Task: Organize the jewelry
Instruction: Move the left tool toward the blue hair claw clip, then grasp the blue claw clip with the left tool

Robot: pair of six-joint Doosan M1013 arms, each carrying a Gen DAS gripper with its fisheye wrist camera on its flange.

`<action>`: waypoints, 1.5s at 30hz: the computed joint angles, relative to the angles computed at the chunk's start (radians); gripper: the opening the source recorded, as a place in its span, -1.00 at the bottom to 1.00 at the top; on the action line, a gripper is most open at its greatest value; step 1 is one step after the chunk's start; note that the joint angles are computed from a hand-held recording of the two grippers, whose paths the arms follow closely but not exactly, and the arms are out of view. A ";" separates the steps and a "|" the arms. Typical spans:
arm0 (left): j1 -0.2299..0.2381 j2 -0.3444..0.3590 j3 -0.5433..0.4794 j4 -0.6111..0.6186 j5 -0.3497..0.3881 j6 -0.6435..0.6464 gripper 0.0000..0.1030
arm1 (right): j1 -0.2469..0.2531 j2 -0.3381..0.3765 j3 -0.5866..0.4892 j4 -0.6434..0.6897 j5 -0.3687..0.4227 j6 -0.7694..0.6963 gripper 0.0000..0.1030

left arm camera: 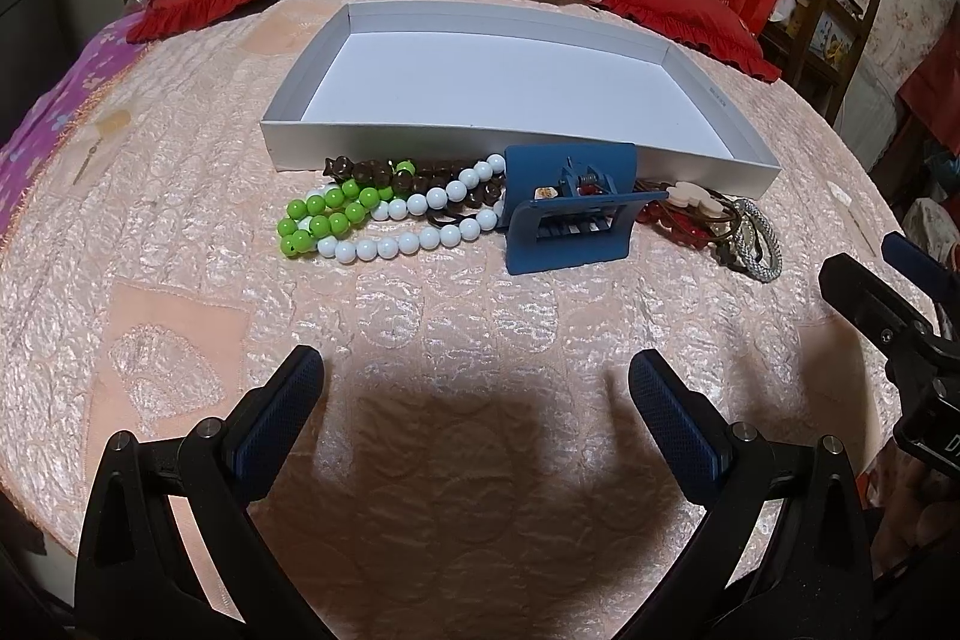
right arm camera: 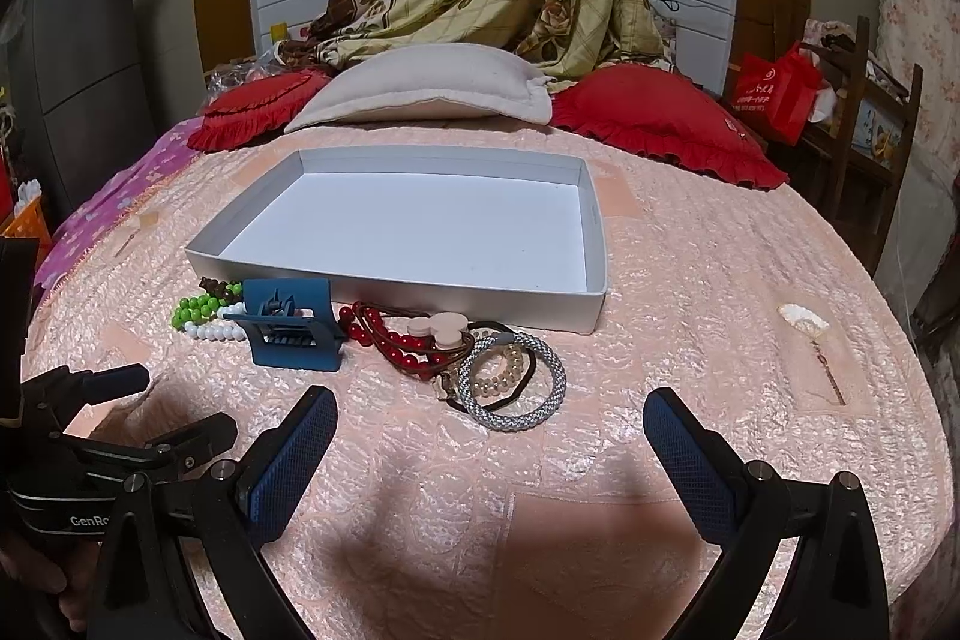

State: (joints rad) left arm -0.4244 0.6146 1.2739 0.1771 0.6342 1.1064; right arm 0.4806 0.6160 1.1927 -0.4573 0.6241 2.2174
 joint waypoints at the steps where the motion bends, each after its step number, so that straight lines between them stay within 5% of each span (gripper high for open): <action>1: 0.000 0.000 0.000 -0.001 0.000 0.001 0.98 | 0.000 0.001 -0.001 0.001 0.001 -0.001 0.98; 16: 0.000 -0.003 0.006 -0.005 -0.010 0.005 0.98 | 0.000 0.001 0.010 -0.067 -0.017 0.072 0.98; 29: 0.008 -0.007 0.004 -0.159 -0.120 0.105 0.98 | -0.005 0.010 -0.010 -0.077 0.033 0.139 0.98; 45: -0.016 0.095 -0.154 0.054 -0.030 -0.061 0.98 | -0.022 -0.005 0.007 -0.045 0.059 0.149 0.98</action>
